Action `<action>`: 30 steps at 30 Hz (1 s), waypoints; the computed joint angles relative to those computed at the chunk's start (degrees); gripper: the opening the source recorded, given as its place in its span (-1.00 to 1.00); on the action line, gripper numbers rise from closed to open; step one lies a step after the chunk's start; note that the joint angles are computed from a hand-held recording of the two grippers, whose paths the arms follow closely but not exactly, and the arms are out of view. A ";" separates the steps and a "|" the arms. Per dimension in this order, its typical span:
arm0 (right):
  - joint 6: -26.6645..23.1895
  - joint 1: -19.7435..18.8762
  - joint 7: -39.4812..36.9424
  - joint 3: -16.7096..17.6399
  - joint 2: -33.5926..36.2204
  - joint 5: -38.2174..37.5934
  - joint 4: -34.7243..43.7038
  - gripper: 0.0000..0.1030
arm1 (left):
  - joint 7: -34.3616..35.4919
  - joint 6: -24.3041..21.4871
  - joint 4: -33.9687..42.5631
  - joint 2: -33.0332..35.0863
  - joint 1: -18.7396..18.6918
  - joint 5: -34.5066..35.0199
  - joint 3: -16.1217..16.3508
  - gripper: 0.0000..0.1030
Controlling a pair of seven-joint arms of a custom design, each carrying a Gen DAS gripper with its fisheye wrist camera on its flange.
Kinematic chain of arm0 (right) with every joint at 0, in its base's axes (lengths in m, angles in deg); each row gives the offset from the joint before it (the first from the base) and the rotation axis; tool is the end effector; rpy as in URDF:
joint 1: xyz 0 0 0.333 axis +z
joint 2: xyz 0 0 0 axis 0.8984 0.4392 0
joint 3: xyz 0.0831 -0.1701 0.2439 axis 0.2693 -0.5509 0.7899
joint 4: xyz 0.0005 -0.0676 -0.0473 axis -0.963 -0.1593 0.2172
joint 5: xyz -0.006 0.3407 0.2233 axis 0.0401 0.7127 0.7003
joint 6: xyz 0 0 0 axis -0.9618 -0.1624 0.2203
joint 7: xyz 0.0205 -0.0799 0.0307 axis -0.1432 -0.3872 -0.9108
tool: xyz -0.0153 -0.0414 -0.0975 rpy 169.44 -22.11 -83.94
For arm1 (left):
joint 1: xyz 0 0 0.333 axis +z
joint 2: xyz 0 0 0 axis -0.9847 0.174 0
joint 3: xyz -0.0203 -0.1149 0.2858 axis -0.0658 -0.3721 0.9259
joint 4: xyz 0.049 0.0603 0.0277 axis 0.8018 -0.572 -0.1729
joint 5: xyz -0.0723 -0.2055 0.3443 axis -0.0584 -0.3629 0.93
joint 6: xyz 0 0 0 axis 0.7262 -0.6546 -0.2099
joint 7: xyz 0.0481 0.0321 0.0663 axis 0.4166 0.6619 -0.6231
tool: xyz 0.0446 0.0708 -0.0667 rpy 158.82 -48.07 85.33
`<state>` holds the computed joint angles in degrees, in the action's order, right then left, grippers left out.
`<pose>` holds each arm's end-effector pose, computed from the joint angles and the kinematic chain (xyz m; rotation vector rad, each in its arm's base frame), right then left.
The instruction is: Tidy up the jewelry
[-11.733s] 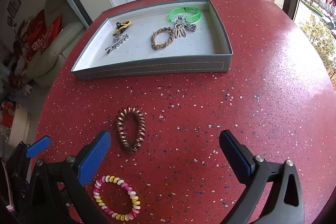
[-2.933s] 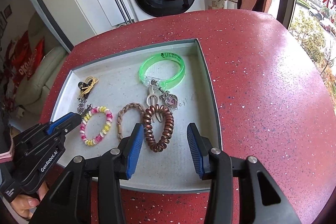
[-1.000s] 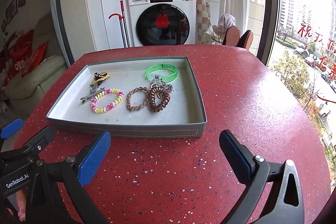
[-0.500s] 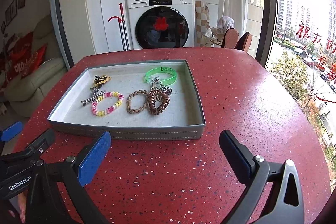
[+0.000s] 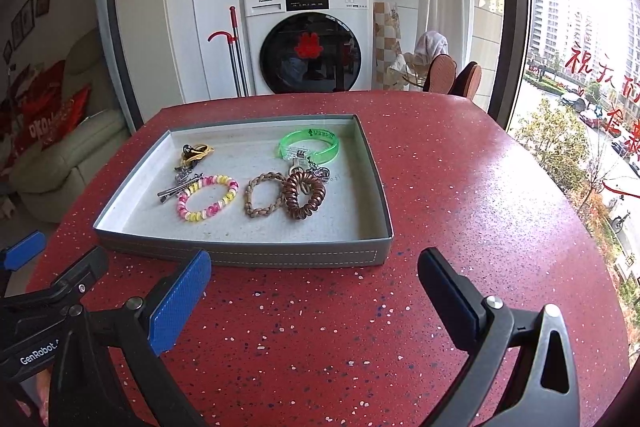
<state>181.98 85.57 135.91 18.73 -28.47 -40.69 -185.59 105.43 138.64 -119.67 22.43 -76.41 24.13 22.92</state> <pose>0.6134 0.2497 0.5065 -1.6617 1.7144 -0.7565 0.6056 -0.0289 0.5061 -1.7046 1.6615 -0.7739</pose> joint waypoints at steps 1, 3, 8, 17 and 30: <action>-0.08 0.02 0.02 0.00 -0.03 -0.01 -0.01 1.00 | -0.11 -0.06 0.04 0.00 -0.01 0.15 -0.02 1.00; 0.00 0.01 0.09 -0.01 0.01 -0.04 0.01 1.00 | 0.35 -0.12 -0.06 -0.13 -0.03 -0.27 -0.06 1.00; -0.05 0.01 0.14 0.05 -0.16 -0.08 -0.14 1.00 | -0.16 -0.31 0.03 -0.11 -0.04 -0.08 -0.06 1.00; -0.02 -0.04 -0.04 0.12 -0.24 0.02 -0.12 1.00 | -0.27 -0.56 0.15 -0.04 0.02 -0.23 -0.04 1.00; 0.06 -0.15 -0.17 0.16 -0.40 0.19 -0.28 1.00 | 0.37 -0.52 0.11 -0.18 0.01 -0.83 -0.02 1.00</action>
<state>182.04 85.41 135.74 18.89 -28.87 -40.49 -185.87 105.80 138.11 -119.56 22.25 -76.40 23.30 22.89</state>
